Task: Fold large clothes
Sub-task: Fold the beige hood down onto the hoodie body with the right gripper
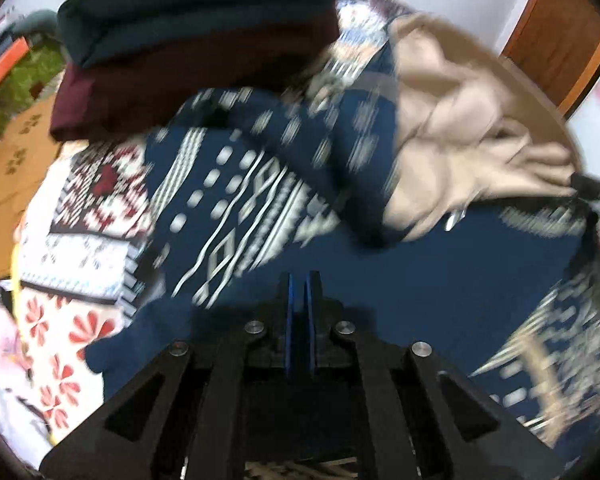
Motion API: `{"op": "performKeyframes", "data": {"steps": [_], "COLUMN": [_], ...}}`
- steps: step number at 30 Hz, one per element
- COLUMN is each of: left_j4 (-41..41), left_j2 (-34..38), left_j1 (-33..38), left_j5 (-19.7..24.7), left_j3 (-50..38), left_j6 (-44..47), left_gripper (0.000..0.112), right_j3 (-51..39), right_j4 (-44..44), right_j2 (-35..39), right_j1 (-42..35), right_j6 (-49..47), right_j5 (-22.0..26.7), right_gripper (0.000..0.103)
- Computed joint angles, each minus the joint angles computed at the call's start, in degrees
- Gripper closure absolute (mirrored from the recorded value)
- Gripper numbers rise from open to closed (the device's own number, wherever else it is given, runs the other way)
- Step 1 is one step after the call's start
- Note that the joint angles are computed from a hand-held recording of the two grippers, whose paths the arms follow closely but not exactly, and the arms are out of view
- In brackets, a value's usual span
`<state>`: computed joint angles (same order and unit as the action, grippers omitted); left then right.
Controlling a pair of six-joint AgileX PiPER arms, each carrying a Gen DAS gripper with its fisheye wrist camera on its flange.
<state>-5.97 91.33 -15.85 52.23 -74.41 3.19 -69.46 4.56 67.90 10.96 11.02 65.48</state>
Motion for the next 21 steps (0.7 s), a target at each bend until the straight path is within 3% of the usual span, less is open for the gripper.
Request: {"op": "performKeyframes", "data": {"steps": [8,10,16,21], "left_j4": [0.15,-0.29,-3.70,-0.32], "left_j2": [-2.46,-2.84,3.24,10.52], "left_j1": [1.57,1.19,-1.12,-5.42], "left_j5": [1.90,2.36,5.66,8.90], "left_j3": [-4.66,-6.90,-19.74,-31.46], "left_j6": [2.35,2.40,3.21,-0.08], "left_gripper": [0.102,0.102,0.101,0.089], "right_j3": [-2.75,-3.21,-6.79,-10.29], "right_j4": [-7.07,-7.34,-7.82,-5.25], "right_j2": [-2.55,-2.65,0.43,3.75], "right_j1": [5.06,5.40,5.14,2.59], "right_j6": [6.29,6.63,5.48,2.59], "right_j5": [0.27,-0.25,-1.23,-2.90], "right_gripper": [0.084,0.071,0.065,0.058]}}
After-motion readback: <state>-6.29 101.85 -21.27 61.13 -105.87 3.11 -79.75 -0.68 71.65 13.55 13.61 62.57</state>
